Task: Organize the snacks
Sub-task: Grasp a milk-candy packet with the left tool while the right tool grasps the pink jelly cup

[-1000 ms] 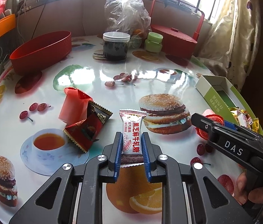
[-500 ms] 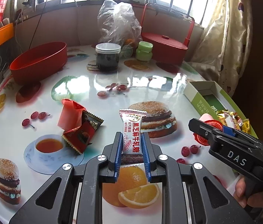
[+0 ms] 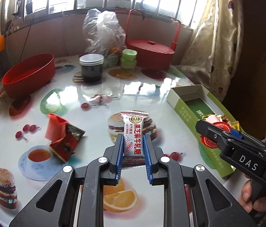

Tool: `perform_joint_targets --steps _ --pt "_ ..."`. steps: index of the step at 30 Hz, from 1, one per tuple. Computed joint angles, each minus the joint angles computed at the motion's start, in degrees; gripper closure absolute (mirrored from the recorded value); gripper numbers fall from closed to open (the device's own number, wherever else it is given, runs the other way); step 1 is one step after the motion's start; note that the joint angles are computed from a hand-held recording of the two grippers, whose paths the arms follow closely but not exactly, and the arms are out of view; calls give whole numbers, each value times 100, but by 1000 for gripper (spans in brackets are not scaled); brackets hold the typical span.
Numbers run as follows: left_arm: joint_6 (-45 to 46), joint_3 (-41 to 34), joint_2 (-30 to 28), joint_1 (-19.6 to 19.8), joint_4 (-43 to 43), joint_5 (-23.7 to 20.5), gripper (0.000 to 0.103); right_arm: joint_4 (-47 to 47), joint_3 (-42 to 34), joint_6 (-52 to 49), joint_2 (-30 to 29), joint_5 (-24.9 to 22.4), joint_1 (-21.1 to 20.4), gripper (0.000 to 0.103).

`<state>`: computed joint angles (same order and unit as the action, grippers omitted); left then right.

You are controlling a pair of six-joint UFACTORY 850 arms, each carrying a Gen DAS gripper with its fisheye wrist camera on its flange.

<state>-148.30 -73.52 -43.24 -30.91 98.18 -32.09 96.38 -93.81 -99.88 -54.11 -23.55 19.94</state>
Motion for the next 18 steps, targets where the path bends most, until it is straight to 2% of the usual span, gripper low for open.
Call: perform_joint_targets --steps 18 --pt "535 -1002 -476 -3 147 505 82 840 305 -784 203 299 -382 52"
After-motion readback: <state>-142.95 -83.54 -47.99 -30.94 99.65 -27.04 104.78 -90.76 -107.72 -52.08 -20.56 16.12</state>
